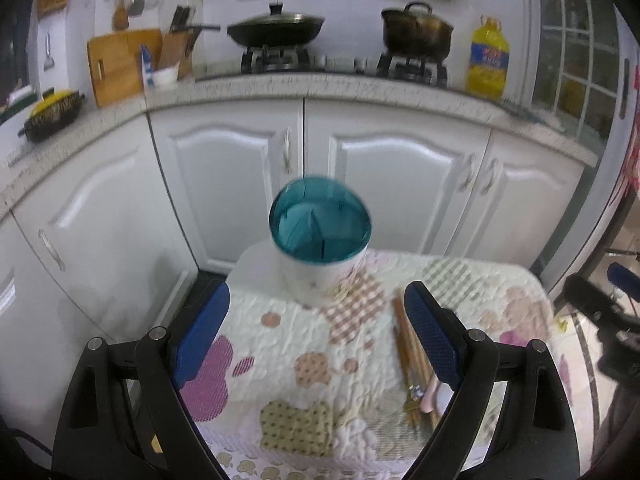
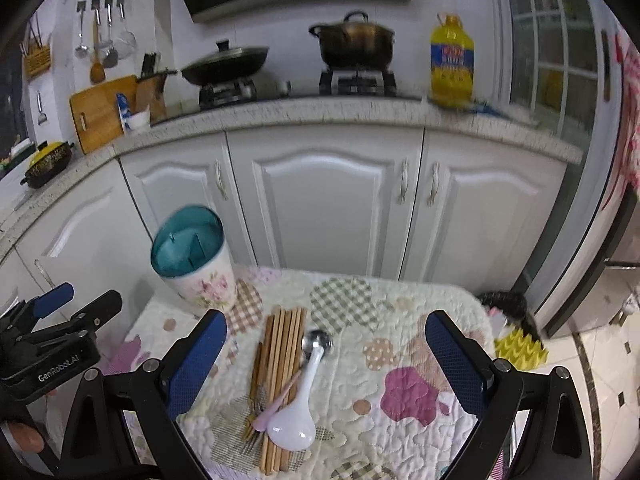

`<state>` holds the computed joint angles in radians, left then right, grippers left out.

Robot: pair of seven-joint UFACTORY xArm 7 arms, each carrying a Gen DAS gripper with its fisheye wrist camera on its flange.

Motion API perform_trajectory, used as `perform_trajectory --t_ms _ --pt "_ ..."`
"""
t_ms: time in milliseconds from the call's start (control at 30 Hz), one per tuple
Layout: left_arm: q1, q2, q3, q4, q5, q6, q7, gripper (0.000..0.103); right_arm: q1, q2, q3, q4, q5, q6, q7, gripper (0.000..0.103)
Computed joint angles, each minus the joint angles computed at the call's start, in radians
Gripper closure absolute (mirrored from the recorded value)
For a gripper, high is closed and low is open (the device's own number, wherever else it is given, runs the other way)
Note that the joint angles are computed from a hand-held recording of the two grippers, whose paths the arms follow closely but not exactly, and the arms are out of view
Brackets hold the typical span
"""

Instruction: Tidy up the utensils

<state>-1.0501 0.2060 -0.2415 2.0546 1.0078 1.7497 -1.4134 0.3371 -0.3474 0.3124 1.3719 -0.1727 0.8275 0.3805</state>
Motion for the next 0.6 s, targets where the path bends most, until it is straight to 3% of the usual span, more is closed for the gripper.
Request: perform_trajectory --t_ms 367,600 --pt "-0.133 0.140 0.091 0.253 0.068 0.074 0.099 0.014 -0.024 -0.029 0.034 0.028 -0.057 0.012 0.059 0.004" --pt "-0.180 0.151 0.157 0.279 0.052 0.071 0.117 0.014 -0.023 -0.023 0.039 0.046 -0.064 0.026 0.053 0.004"
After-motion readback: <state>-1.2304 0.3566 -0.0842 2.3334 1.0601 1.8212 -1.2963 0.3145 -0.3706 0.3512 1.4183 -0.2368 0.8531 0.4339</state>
